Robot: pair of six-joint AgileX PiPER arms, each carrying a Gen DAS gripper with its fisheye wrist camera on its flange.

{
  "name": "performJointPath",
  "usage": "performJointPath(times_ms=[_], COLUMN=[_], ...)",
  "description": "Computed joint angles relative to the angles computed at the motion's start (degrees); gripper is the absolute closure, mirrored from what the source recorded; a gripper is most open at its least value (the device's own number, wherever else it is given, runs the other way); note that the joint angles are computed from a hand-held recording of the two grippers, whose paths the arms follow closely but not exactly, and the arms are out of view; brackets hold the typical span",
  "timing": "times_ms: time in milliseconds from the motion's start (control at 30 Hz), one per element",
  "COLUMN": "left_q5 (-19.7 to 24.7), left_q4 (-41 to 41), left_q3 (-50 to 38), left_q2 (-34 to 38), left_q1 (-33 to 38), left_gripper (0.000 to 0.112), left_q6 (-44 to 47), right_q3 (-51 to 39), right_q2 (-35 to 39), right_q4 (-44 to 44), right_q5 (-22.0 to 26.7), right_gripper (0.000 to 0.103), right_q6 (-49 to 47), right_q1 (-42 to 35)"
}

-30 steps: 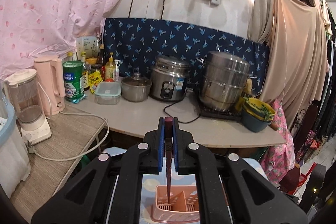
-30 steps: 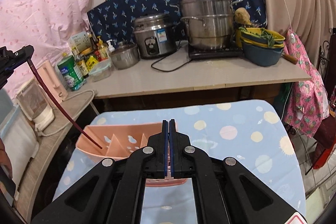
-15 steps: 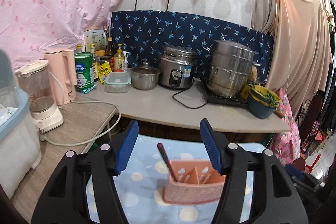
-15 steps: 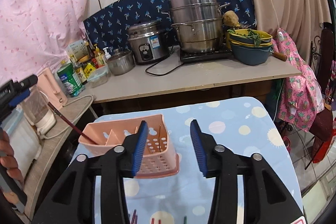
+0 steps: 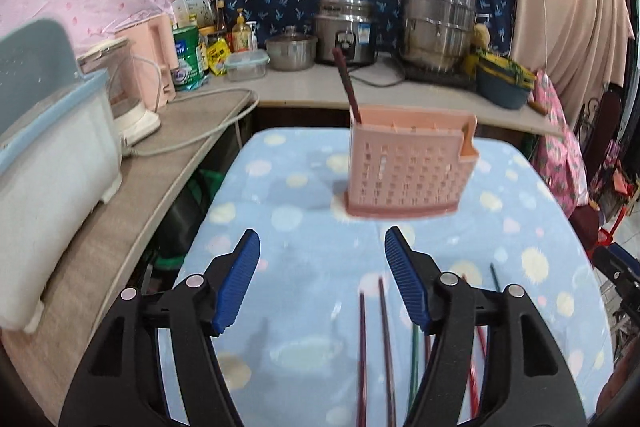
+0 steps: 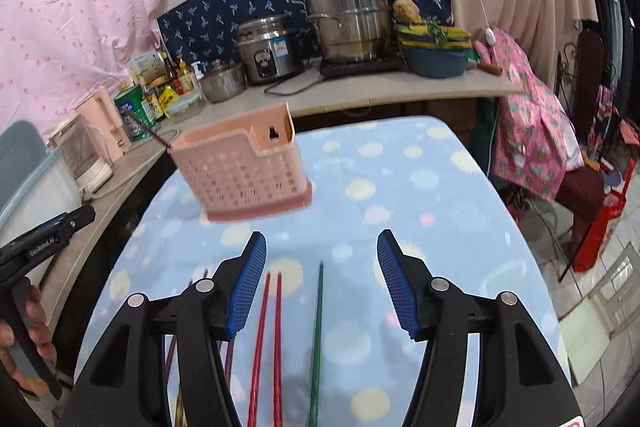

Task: Organize utensils
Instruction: 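Move both open tools back over the remaining chopsticks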

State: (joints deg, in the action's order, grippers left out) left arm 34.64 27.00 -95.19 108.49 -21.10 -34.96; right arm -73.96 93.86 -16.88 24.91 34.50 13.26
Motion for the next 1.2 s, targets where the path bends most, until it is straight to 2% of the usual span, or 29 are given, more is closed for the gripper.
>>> performJointPath(times_ms=[133,433,600,700,833,1200], left_q5=[-2.72,-7.93,-9.05,-10.53,-11.69,-12.92], left_q4=[5.53,8.14,15.07,15.35,17.97,18.22], left_q3=[10.45,26.57,32.48,35.10,38.18,41.39], left_q2=[-4.17,-9.17,-10.56,-11.52,-12.52,-12.41], left_q1=[-1.92,-3.07,-4.28,-4.10,-4.67,-6.59], left_gripper=[0.050,0.050,0.050,0.050,0.050,0.050], left_q6=[-6.59,-13.96,-22.26,-23.98,-27.46,-29.38], right_q3=[7.78,21.08,25.38,27.05,28.41,30.43], right_q2=[-3.59,-7.55,-8.03,-8.07,-7.74,-7.48], right_q4=[-9.33,-27.33,-29.39,-30.04,-34.76,-35.72], right_q5=[-0.45,0.29,-0.60,-1.35,0.20,-1.16], right_gripper=[0.047,0.047,0.047,0.047,0.047,0.047], right_q6=[9.81,30.29,33.70,35.07,40.22,42.71], right_q1=[2.94,9.23,10.43,10.79,13.63,14.87])
